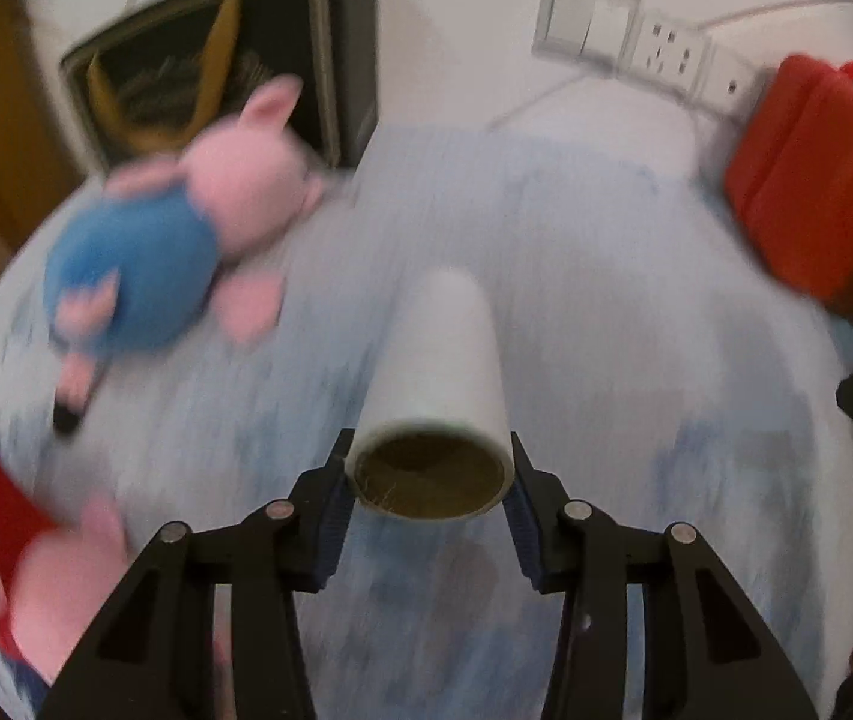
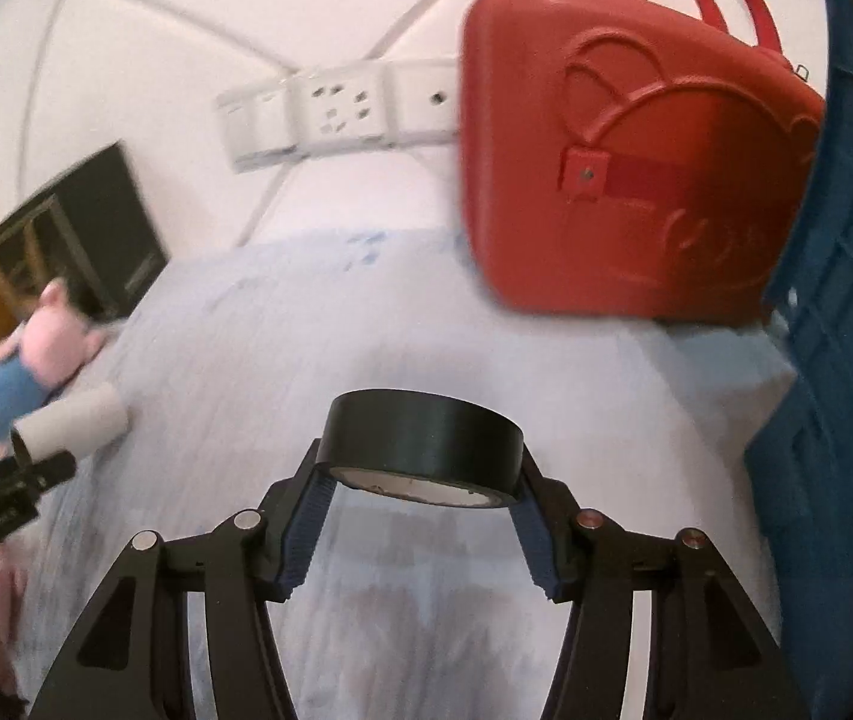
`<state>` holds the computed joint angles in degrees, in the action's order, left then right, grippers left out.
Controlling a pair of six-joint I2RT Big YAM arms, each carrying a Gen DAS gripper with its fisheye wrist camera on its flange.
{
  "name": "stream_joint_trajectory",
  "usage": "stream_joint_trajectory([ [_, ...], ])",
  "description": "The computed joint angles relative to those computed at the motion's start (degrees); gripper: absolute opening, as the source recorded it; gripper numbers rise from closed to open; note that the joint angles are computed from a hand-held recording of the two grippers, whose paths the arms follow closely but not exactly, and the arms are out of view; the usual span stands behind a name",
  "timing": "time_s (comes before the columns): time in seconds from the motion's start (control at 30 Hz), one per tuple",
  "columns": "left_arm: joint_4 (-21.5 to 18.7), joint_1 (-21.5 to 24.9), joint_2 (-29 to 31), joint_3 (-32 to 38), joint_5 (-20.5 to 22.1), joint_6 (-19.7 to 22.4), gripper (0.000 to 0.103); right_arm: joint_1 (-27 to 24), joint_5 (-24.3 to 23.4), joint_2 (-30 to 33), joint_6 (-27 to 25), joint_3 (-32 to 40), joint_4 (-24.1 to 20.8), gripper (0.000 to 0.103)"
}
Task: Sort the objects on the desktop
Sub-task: 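Carry the tape roll and white cylinder over the blue crate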
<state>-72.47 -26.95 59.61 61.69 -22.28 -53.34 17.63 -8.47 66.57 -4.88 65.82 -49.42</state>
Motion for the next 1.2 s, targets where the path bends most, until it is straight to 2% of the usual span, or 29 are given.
stream_joint_trajectory([
  [0.17,-2.0,-2.6,-4.0,-5.3,2.8,-5.3,0.045,3.6,1.0,-0.3,-1.4,-3.1,-2.5,0.056],
  [0.2,-2.0,-3.3,-4.7,-5.7,2.0,-5.5,0.045,4.2,1.3,-0.2,-1.8,-3.6,-2.9,0.056],
  [0.27,-2.8,-3.2,-4.5,-5.3,3.1,-5.3,0.045,5.1,1.6,0.4,-2.2,-4.3,-3.4,0.056],
  [0.37,-4.1,-3.9,-3.6,-4.1,2.1,-5.4,0.051,5.8,2.0,1.8,-2.4,-4.8,-3.5,0.056],
  [0.4,-4.4,-3.9,-3.4,-3.6,1.6,-5.4,0.057,5.7,1.9,2.0,-2.5,-5.0,-3.5,0.057],
  [0.47,-4.5,-4.0,-4.1,-3.3,1.3,-5.2,0.064,5.8,2.6,1.9,-3.0,-5.5,-2.4,0.064],
  [0.5,-4.0,-3.3,-4.0,-3.2,1.5,-4.5,0.066,5.8,2.3,2.1,-3.1,-5.5,-2.7,0.074],
  [0.53,-4.0,-2.8,-3.5,-3.0,1.6,-3.9,0.067,5.5,1.3,2.2,-3.2,-5.5,-2.9,0.081],
  [0.57,-4.4,-2.1,-2.5,-2.6,1.9,-3.3,0.067,5.4,0.9,2.2,-3.1,-5.5,-3.0,0.082],
  [0.73,-2.0,1.2,-0.2,-2.7,5.6,-0.2,0.067,4.0,-0.7,1.6,-1.9,-5.6,-3.5,0.082],
  [0.77,-2.2,1.0,0.0,-2.5,4.8,-0.2,0.067,3.9,-0.8,1.5,-1.5,-5.7,-3.3,0.082],
  [0.83,-1.9,0.7,0.4,-2.3,4.2,0.2,0.056,3.8,-0.6,1.6,-1.4,-5.5,-3.2,0.080],
  [0.87,-1.9,0.3,0.6,-2.1,3.5,0.0,0.048,4.0,-0.5,1.8,-1.3,-5.5,-3.1,0.075],
  [0.9,-1.9,0.1,0.6,-2.0,3.2,0.0,0.045,4.1,-0.6,1.8,-1.5,-5.5,-3.0,0.061],
  [0.93,-1.7,0.1,0.4,-2.1,3.5,-0.1,0.045,4.2,-1.0,2.2,-1.8,-5.3,-3.3,0.057],
  [1.07,-1.7,-1.2,-1.5,-3.3,3.4,-2.2,0.045,4.5,-1.0,1.8,-2.1,-5.6,-3.0,0.057],
  [1.2,-3.7,-3.4,-3.7,-3.1,1.8,-5.6,0.045,4.8,-0.6,0.1,-2.4,-5.7,-3.0,0.057],
])
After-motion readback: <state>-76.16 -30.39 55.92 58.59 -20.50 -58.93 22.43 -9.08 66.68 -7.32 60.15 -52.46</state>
